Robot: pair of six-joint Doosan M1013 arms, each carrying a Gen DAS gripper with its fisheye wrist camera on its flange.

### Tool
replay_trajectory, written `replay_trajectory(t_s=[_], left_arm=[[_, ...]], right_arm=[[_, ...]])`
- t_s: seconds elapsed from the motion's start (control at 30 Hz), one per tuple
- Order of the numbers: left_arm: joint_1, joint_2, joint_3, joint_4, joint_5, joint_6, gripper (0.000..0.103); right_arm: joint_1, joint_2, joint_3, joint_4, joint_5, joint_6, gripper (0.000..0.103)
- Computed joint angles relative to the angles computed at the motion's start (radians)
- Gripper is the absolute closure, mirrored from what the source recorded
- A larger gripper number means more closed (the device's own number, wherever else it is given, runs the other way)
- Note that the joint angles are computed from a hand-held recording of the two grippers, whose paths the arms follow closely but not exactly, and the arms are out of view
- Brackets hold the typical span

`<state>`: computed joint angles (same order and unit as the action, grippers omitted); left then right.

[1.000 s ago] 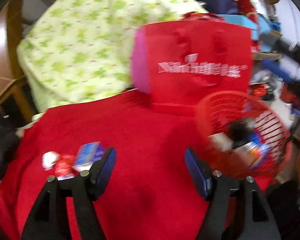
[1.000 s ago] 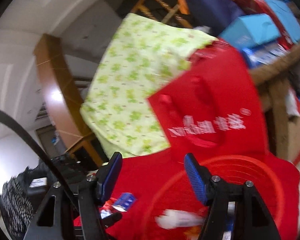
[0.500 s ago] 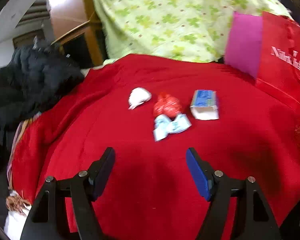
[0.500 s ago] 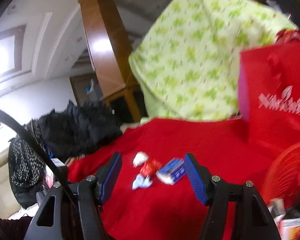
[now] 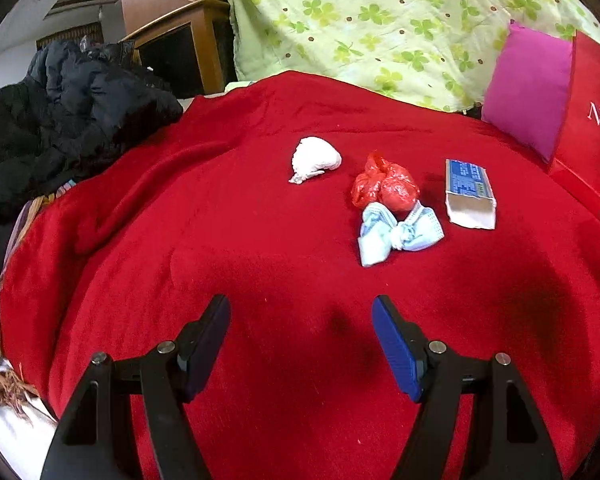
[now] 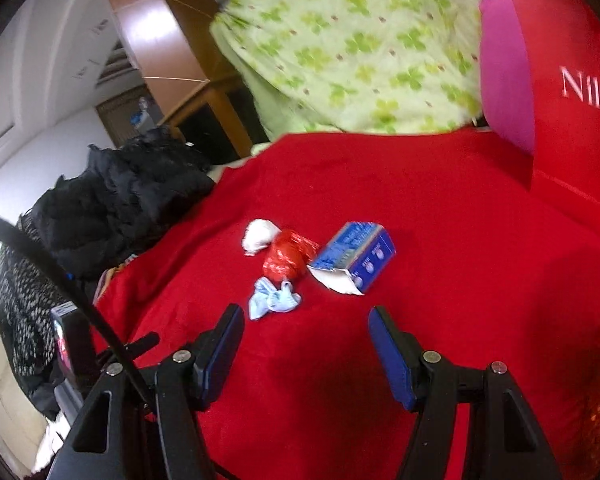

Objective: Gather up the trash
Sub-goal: 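Move both tools back toward the blue box and red wrapper, then grasp the blue medicine box with the right tool and lift it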

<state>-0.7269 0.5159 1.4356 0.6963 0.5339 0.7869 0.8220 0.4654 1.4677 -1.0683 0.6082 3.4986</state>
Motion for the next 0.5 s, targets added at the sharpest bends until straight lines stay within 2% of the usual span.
replay_trajectory(t_s=[0.13,0.3,0.43,0.5], left_arm=[[0.003,0.006,-0.003,0.022,0.001,-0.014,0.029],[0.005,0.017,-0.014,0.028,0.011,-0.010,0.029],[0.003,0.023,-0.019,0.040,0.016,-0.004,0.029],[0.002,0.026,-0.023,0.042,0.018,0.001,0.029]], right_arm=[[-0.033,0.020,-0.030,0.086,-0.009,-0.054,0.035],[-0.071,0.059,-0.103,0.201,0.001,-0.204,0.035],[-0.106,0.111,-0.202,0.354,0.044,-0.361,0.035],[-0.116,0.144,-0.263,0.419,0.102,-0.443,0.035]])
